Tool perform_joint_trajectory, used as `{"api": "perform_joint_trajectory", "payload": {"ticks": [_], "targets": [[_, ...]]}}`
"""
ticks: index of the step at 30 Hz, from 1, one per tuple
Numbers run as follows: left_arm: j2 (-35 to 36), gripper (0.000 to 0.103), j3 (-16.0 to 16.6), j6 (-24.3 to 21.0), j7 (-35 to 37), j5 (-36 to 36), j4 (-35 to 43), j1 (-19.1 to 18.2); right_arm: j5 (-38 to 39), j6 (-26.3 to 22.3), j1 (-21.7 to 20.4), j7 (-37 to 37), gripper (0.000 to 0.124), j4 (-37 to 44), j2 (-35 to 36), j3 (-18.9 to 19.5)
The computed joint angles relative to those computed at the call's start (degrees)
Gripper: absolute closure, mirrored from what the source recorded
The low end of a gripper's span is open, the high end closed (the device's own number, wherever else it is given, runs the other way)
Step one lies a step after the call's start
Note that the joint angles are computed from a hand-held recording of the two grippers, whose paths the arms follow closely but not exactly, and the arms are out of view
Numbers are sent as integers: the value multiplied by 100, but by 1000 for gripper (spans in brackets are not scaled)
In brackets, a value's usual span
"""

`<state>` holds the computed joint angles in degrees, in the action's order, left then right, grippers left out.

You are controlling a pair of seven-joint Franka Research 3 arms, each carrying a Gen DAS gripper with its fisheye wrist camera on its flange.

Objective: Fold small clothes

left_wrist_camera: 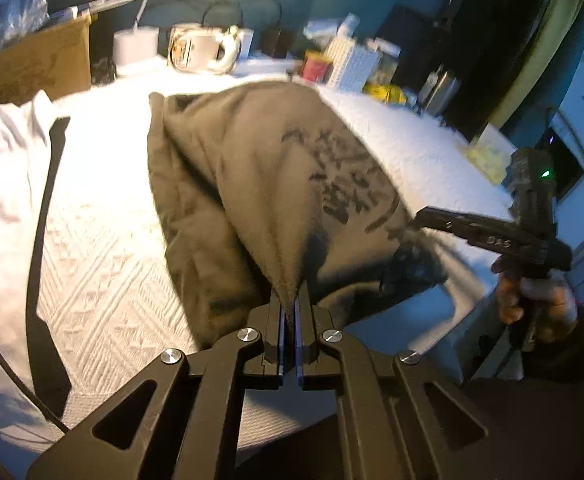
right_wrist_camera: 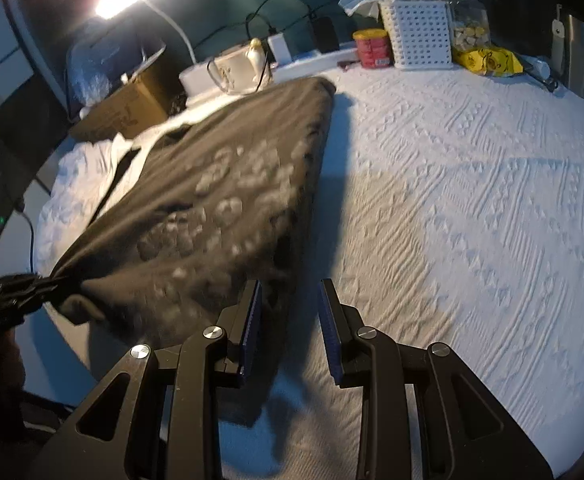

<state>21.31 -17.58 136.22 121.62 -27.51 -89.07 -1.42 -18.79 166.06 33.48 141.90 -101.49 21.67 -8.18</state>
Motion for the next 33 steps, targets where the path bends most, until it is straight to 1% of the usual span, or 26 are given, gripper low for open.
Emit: {"api": "perform_joint_trajectory", "payload": {"ticks": [4,7,11,13,15,16,17,18,20,22,24,26,29,31,33], "targets": [[33,101,16,-5,29,128,-51,-38,28,6,47,52,93,-165,-54,53],[6,101,30,28,-10,230,-171,-62,14,181,133,255,93,-357,-133,6],[-38,101,7,149,88,204,-280,-32,-248,423,394,592,93,-523,-168,-218],[-62,101,4,206,107,195,-309,-28,-454,557,601,866,93,-553,-135,-422],[-81,101,-2,297,158,196,-337,-33,-690,558,808,1030,93,-502,-84,-615],[-103,101,-9,350,201,193,-360,-31,-715,604,776,967,96,-487,-59,-568],[-121,101,-11,406,228,193,-379,-32,-684,652,712,859,115,-485,-37,-490],[-124,101,-16,424,259,181,-371,-25,-748,725,789,926,115,-516,-44,-597],[-129,101,-14,446,305,184,-338,-15,-628,809,714,793,117,-614,-126,-541],[-143,101,-27,421,375,169,-310,0,-954,716,994,1006,119,-746,-332,-896],[-147,101,-61,262,495,97,-257,34,-1247,700,979,1123,119,-899,-556,-913],[-149,101,-90,76,632,3,-242,53,-1544,517,948,1231,119,-1009,-752,-862],[-121,101,-29,-131,673,160,-258,-57,-1512,295,710,1145,119,-1172,-896,-525],[-48,100,21,-432,574,297,-200,-107,-1463,167,569,1157,119,-1286,-944,-309],[-75,95,27,-509,599,285,-262,-96,-1606,148,497,1351,119,-1393,-1002,-193]]}}
